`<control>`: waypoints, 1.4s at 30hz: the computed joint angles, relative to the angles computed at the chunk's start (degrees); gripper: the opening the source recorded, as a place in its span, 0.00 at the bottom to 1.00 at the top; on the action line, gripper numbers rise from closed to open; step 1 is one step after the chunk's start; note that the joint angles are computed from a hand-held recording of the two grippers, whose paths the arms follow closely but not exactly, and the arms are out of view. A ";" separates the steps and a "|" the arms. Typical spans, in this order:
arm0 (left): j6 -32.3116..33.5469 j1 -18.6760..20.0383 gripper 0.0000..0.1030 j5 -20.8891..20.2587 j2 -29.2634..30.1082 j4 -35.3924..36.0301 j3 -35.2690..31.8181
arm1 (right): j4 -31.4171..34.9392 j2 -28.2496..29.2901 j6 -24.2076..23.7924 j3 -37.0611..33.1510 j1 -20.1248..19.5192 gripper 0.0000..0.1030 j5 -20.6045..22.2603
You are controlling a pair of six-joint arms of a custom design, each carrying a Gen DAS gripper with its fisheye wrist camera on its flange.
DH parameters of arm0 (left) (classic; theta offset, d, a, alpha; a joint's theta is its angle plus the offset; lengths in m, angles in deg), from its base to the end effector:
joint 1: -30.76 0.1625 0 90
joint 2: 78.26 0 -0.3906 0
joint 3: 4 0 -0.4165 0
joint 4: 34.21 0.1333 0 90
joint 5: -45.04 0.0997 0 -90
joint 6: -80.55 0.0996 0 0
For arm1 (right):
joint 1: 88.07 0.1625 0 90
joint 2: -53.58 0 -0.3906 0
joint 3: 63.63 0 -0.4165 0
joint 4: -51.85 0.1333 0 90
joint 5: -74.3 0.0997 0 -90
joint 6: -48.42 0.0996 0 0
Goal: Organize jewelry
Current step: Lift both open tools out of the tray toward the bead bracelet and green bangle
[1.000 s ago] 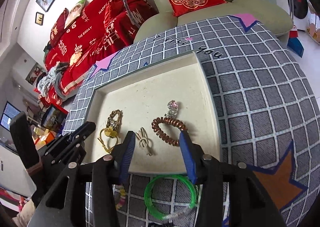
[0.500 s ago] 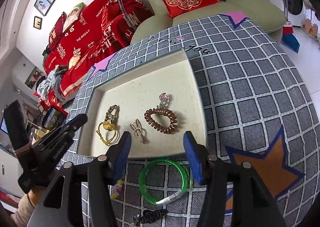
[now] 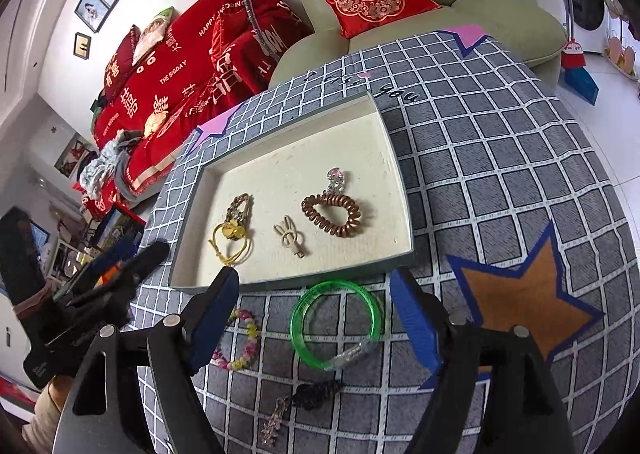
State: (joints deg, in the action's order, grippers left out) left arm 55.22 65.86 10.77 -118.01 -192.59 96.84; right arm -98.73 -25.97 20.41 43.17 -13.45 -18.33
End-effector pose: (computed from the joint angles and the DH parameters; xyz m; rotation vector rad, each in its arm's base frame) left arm -0.3732 -0.5258 0.0047 0.5161 2.2615 -0.9027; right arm -0.0295 -0.5925 0.3276 0.2877 -2.7736 0.7519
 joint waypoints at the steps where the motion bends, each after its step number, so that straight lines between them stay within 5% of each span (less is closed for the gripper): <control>1: 0.39 0.15 1.00 0.80 0.67 0.04 -0.48 | -0.06 -0.24 -0.13 0.25 -0.01 0.78 -0.01; 11: 5.06 2.62 1.00 1.31 3.59 -6.24 -0.50 | -1.96 -3.29 -0.68 3.81 0.24 0.87 -0.73; 18: 2.13 2.65 1.00 1.50 0.38 -4.70 4.91 | -1.53 -5.42 -0.88 5.86 -0.54 0.88 0.09; 21: 0.62 2.04 1.00 1.67 -0.73 -3.26 6.90 | -2.23 -6.49 -1.33 7.16 -1.20 0.99 1.48; 25: -5.08 -0.43 1.00 1.78 -3.00 1.51 9.92 | -1.93 -7.65 -1.92 8.09 -1.62 1.00 2.01; 32: -13.89 -1.85 1.00 0.15 -5.00 9.22 11.73 | -1.70 -8.21 -3.17 8.63 -0.73 1.00 -3.04; 42: -17.87 -1.27 1.00 -2.96 -5.64 13.50 12.43 | -1.43 -7.45 -4.42 8.91 -1.59 1.00 -7.69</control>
